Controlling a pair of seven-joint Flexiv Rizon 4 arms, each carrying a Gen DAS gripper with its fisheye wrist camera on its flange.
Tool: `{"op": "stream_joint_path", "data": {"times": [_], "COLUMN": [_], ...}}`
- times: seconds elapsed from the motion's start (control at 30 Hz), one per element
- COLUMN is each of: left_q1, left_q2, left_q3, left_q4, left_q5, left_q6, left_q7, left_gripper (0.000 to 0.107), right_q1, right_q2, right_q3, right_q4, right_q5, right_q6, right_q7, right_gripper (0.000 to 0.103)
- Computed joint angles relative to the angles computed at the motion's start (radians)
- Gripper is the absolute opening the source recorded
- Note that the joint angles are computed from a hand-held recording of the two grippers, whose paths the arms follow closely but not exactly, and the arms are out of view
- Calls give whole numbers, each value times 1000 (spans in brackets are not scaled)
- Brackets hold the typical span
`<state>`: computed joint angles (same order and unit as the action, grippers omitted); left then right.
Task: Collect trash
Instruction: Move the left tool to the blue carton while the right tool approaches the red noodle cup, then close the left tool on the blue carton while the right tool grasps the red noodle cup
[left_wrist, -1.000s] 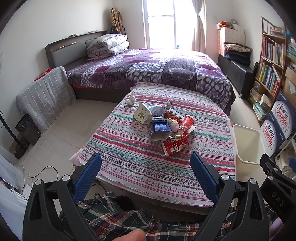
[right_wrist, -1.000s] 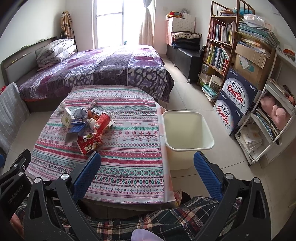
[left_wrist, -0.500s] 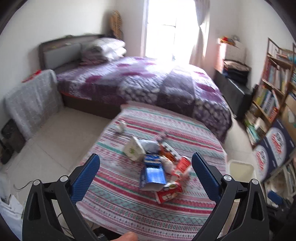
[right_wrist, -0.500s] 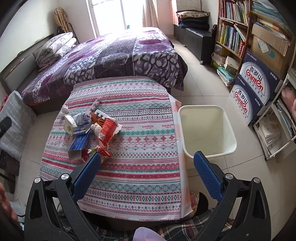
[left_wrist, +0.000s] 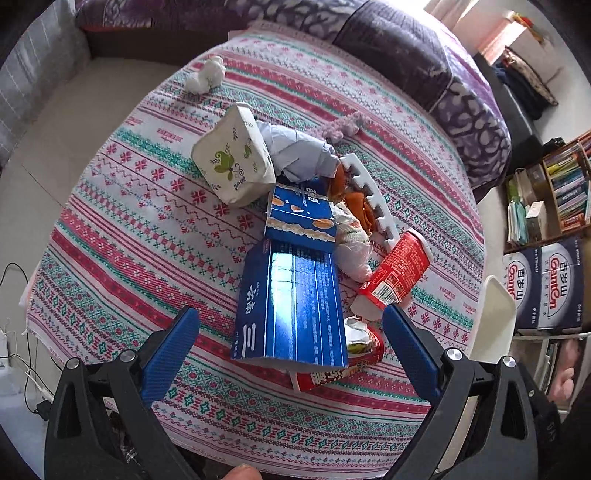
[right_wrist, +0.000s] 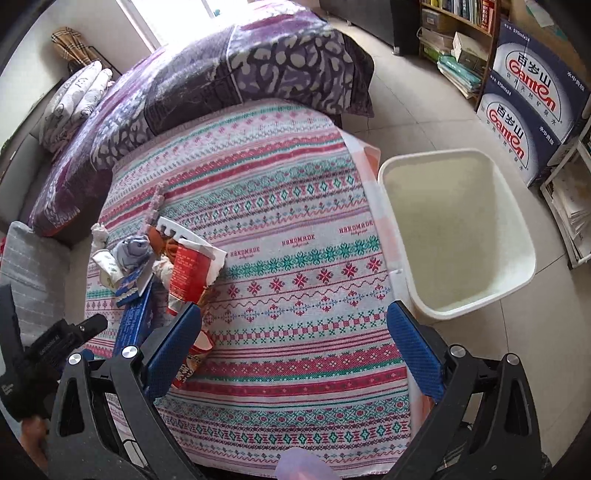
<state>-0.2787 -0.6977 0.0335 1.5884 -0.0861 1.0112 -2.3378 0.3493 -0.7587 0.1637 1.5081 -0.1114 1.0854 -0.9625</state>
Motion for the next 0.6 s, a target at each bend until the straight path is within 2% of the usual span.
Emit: {"op": "stream_joint_path", "data": {"times": [0.07,0.17,0.27,0.3,0.33,0.37,0.43,0.6], "left_q1": [30,64,66,64,63,63,77,100], "left_q2": [-36,-82,-128,-137,-140,-135,-99,1], "left_q3": [-29,-70,-74,-71,-67,-66,-78,-107], "left_q4": [-40,-87,-151,-162,-167,-159,-94,74], "left_q5": [-32,-83,-97,-96,-94,-94,-110,-149], "left_q6": [-32,-72,-157,-184,-204,-210,-144,15], "left_q7": [34,91,136,145,154,161,187,257], "left_gripper": [96,96,96,92,77,71,65,60], "right_q1": [-22,1,-5,-12,-19,-23,-27,3], "right_q2": [-26,-46,-67,-75,-81,-85,-92,-104], "right_q3": [41,25,43,56,70,80,99,109], "right_q4": [-39,-57,-83,-93,-101,-105,-114,-122], "right_q5": [31,27,57,77,102,125,162,192], "right_q6": [-38,-63,-96,-108,-113,-113,-120,-107], "right_q7": [-30,-25,-22,-21,-17,-11,-5,-10], "right_gripper": [96,96,96,96,96,96,96,96]}}
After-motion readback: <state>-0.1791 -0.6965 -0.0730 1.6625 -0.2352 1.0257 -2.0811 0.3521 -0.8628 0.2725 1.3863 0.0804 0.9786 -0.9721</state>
